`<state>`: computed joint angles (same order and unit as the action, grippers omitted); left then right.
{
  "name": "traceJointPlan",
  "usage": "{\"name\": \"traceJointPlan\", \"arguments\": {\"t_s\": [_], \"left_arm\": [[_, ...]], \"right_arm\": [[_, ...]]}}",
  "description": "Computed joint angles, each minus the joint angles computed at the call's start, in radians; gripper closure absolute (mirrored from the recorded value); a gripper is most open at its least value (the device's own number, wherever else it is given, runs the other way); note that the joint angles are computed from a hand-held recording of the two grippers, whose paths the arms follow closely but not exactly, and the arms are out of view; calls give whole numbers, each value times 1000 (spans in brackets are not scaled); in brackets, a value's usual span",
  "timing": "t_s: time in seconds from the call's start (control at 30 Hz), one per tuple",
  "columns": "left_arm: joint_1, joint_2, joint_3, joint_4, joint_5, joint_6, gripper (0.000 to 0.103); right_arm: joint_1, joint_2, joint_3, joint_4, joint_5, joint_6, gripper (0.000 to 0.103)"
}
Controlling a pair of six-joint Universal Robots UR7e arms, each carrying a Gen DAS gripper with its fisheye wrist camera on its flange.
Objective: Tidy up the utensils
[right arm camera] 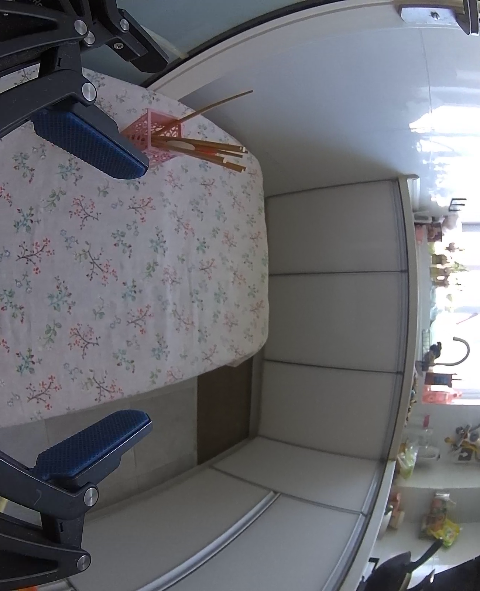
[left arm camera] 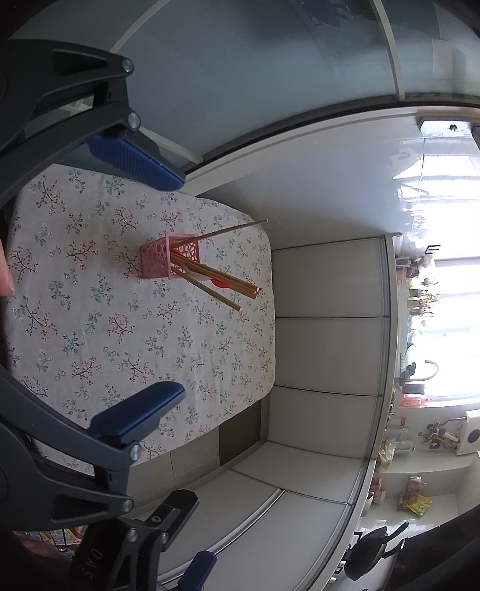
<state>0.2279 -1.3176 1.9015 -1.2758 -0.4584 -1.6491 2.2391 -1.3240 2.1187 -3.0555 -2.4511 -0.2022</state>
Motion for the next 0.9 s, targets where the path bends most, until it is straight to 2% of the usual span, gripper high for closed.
{"name": "traceJointPlan", "arguments": {"t_s": [0.9], "left_arm": [[-8, -6, -3, 27, -2, -24, 1]], "right_arm": [[23, 2, 12, -44, -11, -19, 0]]}}
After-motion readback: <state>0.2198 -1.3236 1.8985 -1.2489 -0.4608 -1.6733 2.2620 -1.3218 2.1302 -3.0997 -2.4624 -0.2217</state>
